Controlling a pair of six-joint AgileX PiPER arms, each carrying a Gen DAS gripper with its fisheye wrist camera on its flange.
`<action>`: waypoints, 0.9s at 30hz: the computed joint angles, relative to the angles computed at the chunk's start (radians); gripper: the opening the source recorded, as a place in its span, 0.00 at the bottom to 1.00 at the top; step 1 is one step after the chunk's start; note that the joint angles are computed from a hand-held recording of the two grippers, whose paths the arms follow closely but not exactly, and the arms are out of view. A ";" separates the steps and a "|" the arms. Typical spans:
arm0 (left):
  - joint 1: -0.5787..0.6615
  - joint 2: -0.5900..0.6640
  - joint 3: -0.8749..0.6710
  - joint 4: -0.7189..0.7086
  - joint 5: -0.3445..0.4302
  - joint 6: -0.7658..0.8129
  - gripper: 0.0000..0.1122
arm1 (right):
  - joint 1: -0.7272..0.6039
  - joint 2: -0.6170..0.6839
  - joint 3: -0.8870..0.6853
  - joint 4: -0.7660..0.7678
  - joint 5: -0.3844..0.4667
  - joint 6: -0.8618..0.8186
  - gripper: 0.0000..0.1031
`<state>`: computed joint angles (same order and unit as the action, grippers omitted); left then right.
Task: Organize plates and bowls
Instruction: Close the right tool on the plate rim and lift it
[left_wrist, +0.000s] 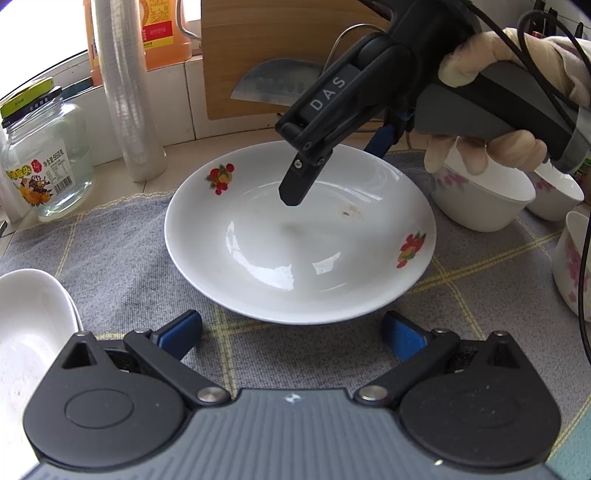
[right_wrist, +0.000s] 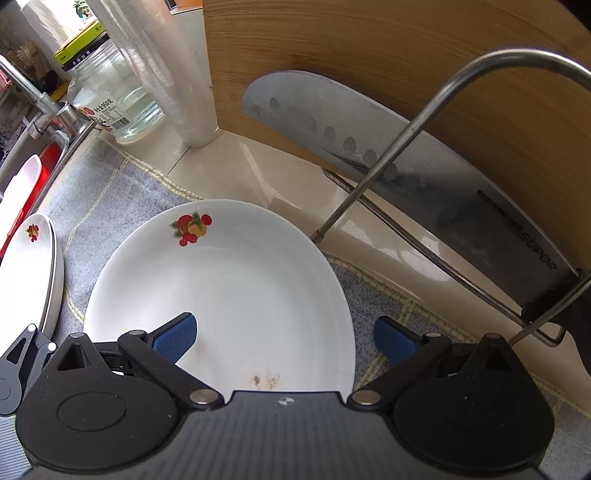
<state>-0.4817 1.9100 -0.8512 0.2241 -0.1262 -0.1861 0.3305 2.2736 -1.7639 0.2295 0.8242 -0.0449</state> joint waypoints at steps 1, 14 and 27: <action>0.004 0.004 -0.005 0.041 0.000 -0.034 0.91 | 0.003 0.004 -0.007 -0.008 0.006 0.003 1.00; 0.035 0.027 -0.040 0.420 -0.012 -0.355 0.91 | -0.018 0.042 -0.089 0.048 0.105 -0.140 1.00; 0.035 0.036 -0.043 0.260 -0.023 -0.163 0.91 | -0.082 0.077 -0.159 0.206 0.186 -0.310 0.81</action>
